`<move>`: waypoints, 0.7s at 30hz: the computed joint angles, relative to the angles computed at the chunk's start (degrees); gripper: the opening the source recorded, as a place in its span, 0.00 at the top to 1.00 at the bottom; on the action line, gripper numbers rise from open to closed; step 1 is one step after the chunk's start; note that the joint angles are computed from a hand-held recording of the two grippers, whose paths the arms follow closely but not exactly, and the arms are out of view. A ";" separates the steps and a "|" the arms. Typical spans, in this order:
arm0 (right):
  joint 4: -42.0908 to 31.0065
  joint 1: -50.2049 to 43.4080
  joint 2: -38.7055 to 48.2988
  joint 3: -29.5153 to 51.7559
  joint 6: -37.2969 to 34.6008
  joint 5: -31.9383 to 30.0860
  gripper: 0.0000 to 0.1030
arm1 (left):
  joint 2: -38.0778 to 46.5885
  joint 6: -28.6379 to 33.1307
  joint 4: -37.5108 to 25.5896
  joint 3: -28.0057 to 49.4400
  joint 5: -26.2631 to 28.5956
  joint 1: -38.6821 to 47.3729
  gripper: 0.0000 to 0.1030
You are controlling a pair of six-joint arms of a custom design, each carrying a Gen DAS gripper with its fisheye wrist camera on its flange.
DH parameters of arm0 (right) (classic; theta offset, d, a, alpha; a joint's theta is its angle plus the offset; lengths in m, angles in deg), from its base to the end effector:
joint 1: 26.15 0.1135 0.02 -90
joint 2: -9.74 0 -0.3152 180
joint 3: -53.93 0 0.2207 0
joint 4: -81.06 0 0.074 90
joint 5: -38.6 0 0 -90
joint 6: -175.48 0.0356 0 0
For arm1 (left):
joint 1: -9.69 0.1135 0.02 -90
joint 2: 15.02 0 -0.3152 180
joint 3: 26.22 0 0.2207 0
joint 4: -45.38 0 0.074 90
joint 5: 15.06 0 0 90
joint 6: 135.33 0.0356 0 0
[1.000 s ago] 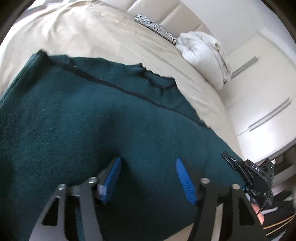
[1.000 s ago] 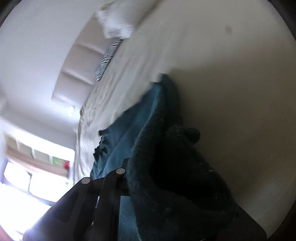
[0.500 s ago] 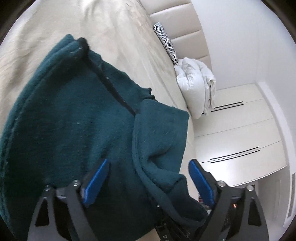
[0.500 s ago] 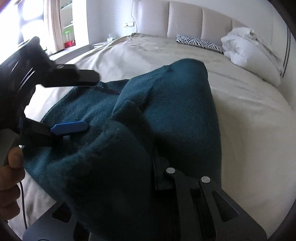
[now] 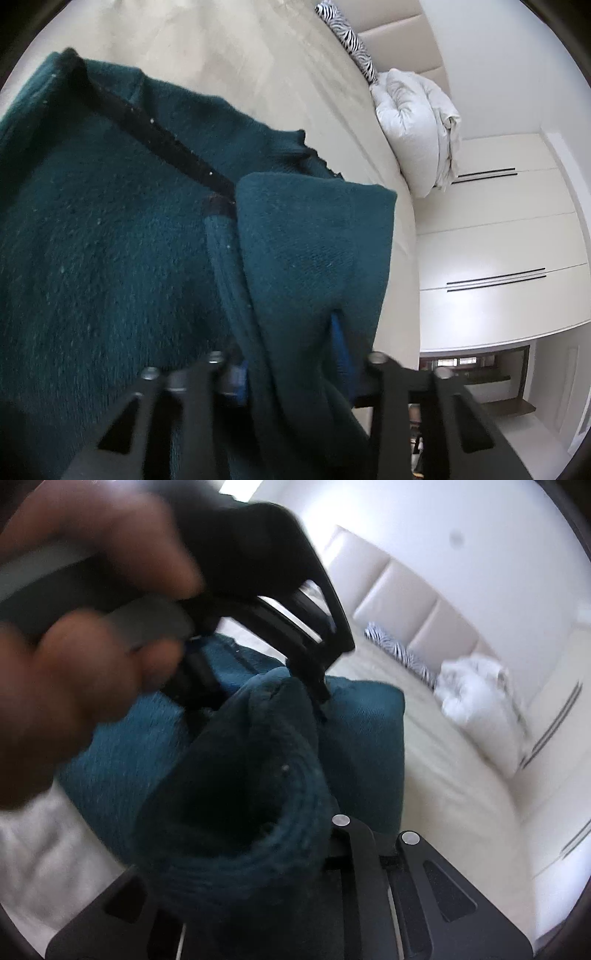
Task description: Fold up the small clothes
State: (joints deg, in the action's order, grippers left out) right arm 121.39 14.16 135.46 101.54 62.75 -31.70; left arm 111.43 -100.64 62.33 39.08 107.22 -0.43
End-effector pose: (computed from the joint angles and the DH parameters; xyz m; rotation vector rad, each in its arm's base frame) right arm 0.2628 0.2072 0.0876 -0.9841 1.9603 -0.2113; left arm 0.3790 -0.0870 0.1012 -0.6800 2.4312 -1.1822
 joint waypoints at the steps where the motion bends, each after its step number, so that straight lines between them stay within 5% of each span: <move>1: 2.64 0.46 0.82 -1.02 -2.09 0.98 0.88 | -0.01 0.44 -0.69 0.32 0.24 0.14 0.79; 7: 11.19 1.49 1.42 -6.81 -6.49 0.64 0.86 | -1.79 6.18 -7.76 3.92 -0.59 0.05 0.87; 16: 2.52 -6.46 -7.37 -8.68 2.48 -19.67 0.86 | -4.42 17.16 -16.27 4.89 3.52 4.22 0.87; 21: -8.22 -7.40 -9.96 -3.98 7.39 -30.34 0.86 | -6.90 24.75 -21.01 3.06 3.35 9.14 0.87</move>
